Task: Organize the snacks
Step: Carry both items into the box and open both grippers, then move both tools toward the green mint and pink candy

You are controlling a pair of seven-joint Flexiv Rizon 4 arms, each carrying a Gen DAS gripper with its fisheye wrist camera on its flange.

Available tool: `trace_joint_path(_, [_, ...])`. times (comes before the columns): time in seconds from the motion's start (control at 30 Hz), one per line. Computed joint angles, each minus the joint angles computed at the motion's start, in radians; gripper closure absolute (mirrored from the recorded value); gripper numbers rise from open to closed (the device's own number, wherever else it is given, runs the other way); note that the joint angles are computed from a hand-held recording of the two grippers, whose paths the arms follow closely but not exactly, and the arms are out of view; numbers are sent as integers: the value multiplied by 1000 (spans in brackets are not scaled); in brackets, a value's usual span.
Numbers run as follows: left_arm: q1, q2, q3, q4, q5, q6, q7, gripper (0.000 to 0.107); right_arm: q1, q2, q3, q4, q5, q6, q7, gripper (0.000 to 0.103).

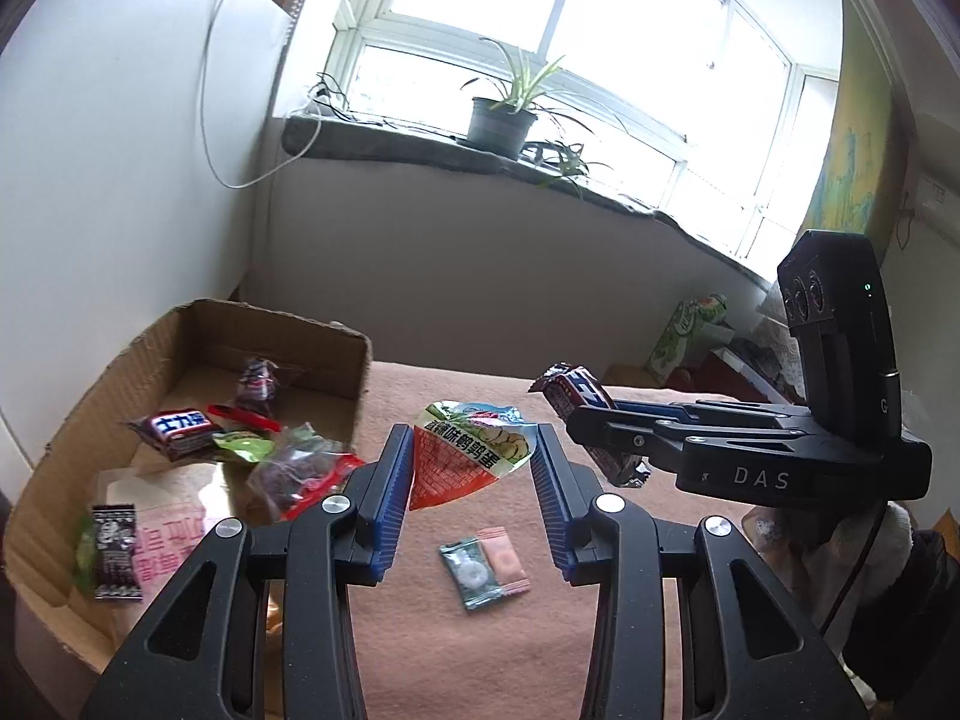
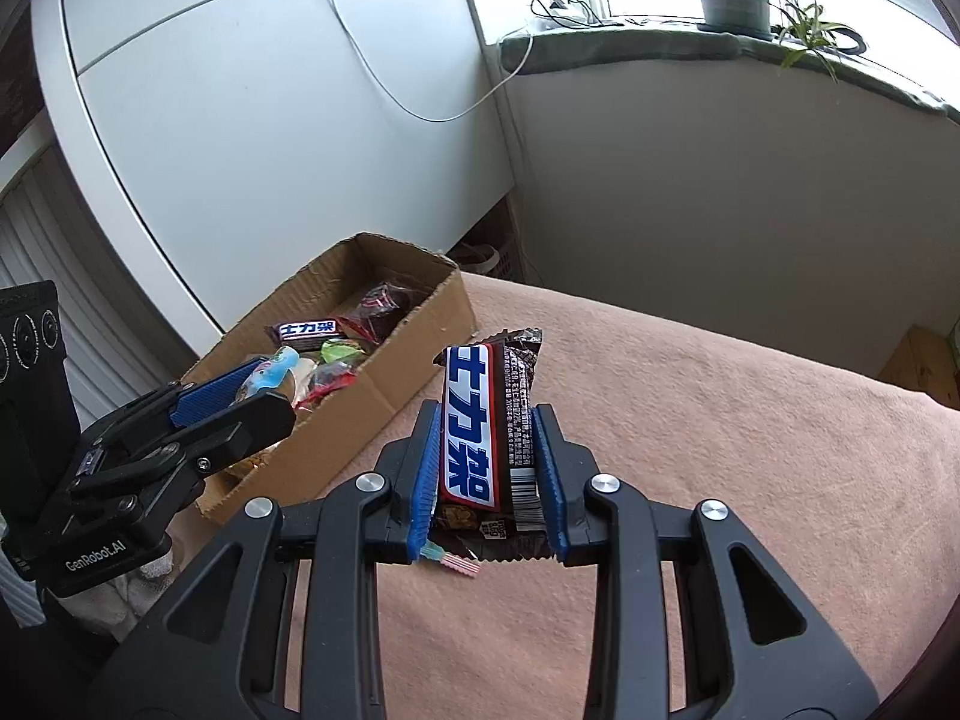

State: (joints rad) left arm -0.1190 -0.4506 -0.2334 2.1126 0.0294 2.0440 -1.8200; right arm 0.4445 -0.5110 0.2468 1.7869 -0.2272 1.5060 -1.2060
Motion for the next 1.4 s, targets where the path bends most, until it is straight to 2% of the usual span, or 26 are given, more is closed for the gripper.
trace_joint_path(0.07, [18, 10, 7, 25, 1, 21, -18, 69, 25, -12, -11, -25, -14, -16, 6, 72])
trace_joint_path(0.17, [-14, 25, 70, 62, -39, 47, -13, 69, 53, -38, -15, -70, -31, -42, 9, 72])
trace_joint_path(0.3, [21, 38, 82, 110, -33, 72, -41, 69, 77, -75, -4, -132, -40, -79, -1, 72])
trace_joint_path(0.4, [-29, 40, 142, 127, -98, 72, -6, 69, 97, -113, 7, -191, -44, -116, -19, 72])
trace_joint_path(0.5, [-51, 38, 168, 138, -144, 70, 18, 69, 119, -147, 9, -244, -47, -145, -39, 72])
trace_joint_path(0.63, [-167, 31, 249, 145, -293, 79, 115, 68, 143, -189, 11, -309, -44, -186, -67, 72])
trace_joint_path(0.73, [-162, 31, 234, 149, -322, 76, 134, 67, 148, -213, 19, -346, -27, -213, -86, 72])
trace_joint_path(0.8, [-171, 31, 236, 151, -348, 75, 149, 66, 145, -220, 27, -359, -13, -227, -101, 68])
trace_joint_path(0.87, [-183, 33, 240, 154, -384, 64, 158, 63, 150, -216, 16, -353, -3, -214, -101, 42])
trace_joint_path(0.9, [-186, 34, 241, 155, -397, 62, 159, 56, 154, -211, 7, -346, -1, -199, -96, 39])
trace_joint_path(1.4, [-227, 29, 226, 133, -434, 79, 222, 54, 145, -125, -64, -211, -31, -89, -8, 33])
